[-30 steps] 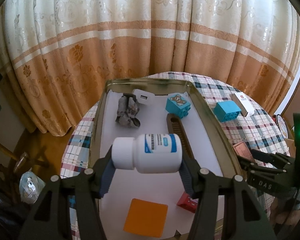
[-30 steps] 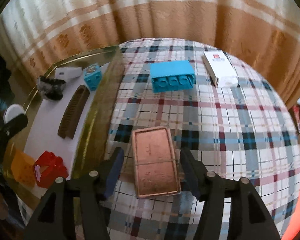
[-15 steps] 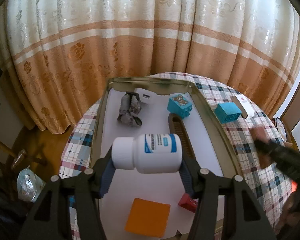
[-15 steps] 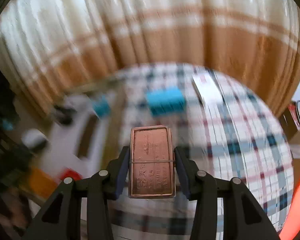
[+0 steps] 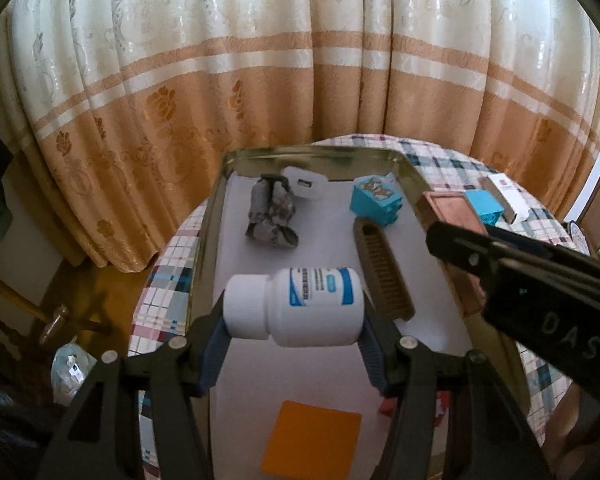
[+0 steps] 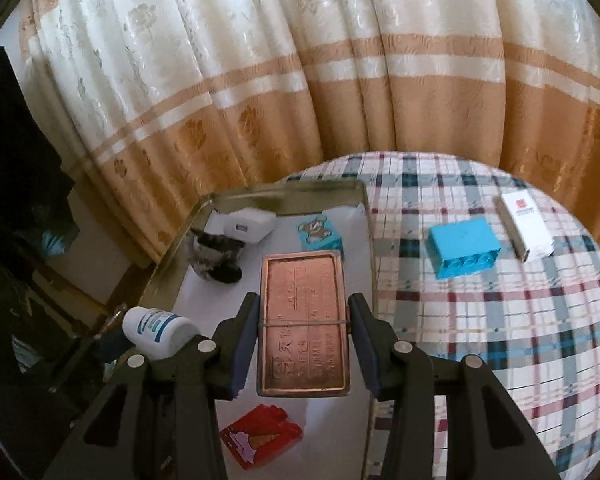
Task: Organize rigid objects
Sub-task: 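Lower and release picture box with right gripper while left gripper releases pill bottle, then withdraw both open grippers from the tray toward the remaining items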
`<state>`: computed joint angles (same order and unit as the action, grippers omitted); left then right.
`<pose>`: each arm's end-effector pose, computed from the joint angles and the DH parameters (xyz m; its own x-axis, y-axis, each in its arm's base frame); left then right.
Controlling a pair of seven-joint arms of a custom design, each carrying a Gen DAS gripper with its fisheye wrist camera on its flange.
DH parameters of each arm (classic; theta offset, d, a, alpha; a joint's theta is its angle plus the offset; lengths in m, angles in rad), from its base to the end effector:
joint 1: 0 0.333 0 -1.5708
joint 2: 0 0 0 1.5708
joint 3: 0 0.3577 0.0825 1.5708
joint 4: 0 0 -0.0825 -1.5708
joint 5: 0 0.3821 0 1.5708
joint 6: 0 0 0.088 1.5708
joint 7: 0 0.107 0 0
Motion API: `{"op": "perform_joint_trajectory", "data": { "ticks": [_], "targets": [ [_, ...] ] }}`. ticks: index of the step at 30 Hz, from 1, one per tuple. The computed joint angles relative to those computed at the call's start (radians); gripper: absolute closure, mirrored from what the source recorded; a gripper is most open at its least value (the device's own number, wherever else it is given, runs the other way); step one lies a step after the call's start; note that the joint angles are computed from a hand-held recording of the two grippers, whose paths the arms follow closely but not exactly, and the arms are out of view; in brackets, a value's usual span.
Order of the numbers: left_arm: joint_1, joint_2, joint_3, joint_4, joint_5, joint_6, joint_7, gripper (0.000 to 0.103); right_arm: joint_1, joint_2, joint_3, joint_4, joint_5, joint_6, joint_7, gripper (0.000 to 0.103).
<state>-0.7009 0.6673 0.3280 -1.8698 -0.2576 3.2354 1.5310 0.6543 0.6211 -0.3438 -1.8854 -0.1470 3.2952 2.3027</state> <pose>0.6533 -0.2702 0.2928 -0.2018 -0.9793 -0.0184 -0.7132 0.1598 -0.6825 0.6532 0.2680 0.3207 -0.0155 -0.9696 -0.2444 -0.6948 0.1862 -0.6947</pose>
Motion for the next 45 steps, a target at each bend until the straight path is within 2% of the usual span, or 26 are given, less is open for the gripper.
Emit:
{"op": "perform_joint_trajectory", "data": {
  "ticks": [2, 7, 11, 17, 25, 26, 28, 29, 30, 31, 32, 33, 34, 35, 37, 39, 43, 45],
  "targets": [
    [0.002, 0.006, 0.001, 0.006, -0.001, -0.008, -0.004, 0.046, -0.003, 0.012, 0.004, 0.014, -0.001, -0.016, -0.001, 0.055],
    [-0.031, 0.028, 0.044, 0.021, 0.018, -0.036, -0.037, 0.046, -0.018, 0.029, 0.024, 0.04, -0.029, -0.045, 0.007, 0.055],
    [-0.039, 0.038, 0.055, 0.026, 0.042, -0.048, -0.061, 0.046, -0.061, 0.034, 0.071, 0.051, -0.053, -0.057, 0.015, 0.055],
    [-0.04, 0.035, 0.056, 0.022, 0.069, -0.049, -0.089, 0.046, -0.067, 0.039, 0.076, 0.055, -0.074, -0.065, 0.039, 0.055],
    [-0.062, 0.047, 0.087, 0.032, 0.112, -0.083, -0.141, 0.046, -0.072, 0.041, 0.079, 0.06, -0.1, -0.071, 0.056, 0.054],
    [-0.06, 0.047, 0.086, 0.033, 0.119, -0.082, -0.147, 0.046, -0.085, 0.039, 0.094, 0.061, -0.105, -0.07, 0.053, 0.054],
    [-0.025, 0.035, 0.046, 0.03, 0.126, -0.075, -0.148, 0.042, -0.117, 0.035, 0.129, 0.057, -0.11, -0.059, 0.045, 0.054],
    [0.007, 0.024, 0.008, 0.025, 0.126, -0.068, -0.143, 0.038, -0.124, 0.03, 0.136, 0.045, -0.105, -0.035, 0.05, 0.052],
    [0.032, 0.014, -0.019, 0.021, 0.124, -0.06, -0.139, 0.029, -0.122, 0.026, 0.132, 0.035, -0.097, -0.012, 0.055, 0.051],
    [0.055, 0.003, -0.047, 0.011, 0.12, -0.039, -0.133, 0.021, -0.112, 0.021, 0.12, 0.019, -0.085, 0.02, 0.059, 0.045],
    [0.08, -0.008, -0.078, 0.001, 0.115, -0.016, -0.121, 0.017, -0.071, 0.015, 0.073, -0.006, -0.06, 0.063, 0.064, 0.038],
    [0.09, -0.017, -0.094, -0.011, 0.107, 0.013, -0.109, 0.007, -0.028, 0.012, 0.027, -0.026, -0.027, 0.09, 0.059, 0.035],
    [0.07, -0.021, -0.076, -0.022, 0.09, 0.039, -0.104, 0.001, 0.028, 0.009, -0.031, -0.052, 0.016, 0.121, 0.053, 0.031],
    [0.043, -0.021, -0.05, -0.03, 0.07, 0.061, -0.1, 0.001, 0.082, 0.005, -0.087, -0.082, 0.064, 0.154, 0.045, 0.029],
    [0.003, -0.02, -0.014, -0.036, 0.035, 0.079, -0.084, 0.001, 0.153, 0.001, -0.156, -0.128, 0.149, 0.204, 0.024, 0.028],
    [-0.012, -0.021, -0.004, -0.028, 0.005, 0.047, -0.066, 0.001, 0.218, -0.002, -0.216, -0.169, 0.239, 0.226, 0.0, 0.028],
    [-0.008, -0.031, -0.024, -0.04, -0.038, 0.044, -0.034, 0.001, 0.285, -0.008, -0.273, -0.219, 0.363, 0.229, -0.051, 0.028],
    [-0.043, -0.032, 0.005, -0.051, -0.055, 0.049, -0.023, 0.001, 0.327, -0.008, -0.307, -0.254, 0.429, 0.245, -0.081, 0.028]
  ]
}}
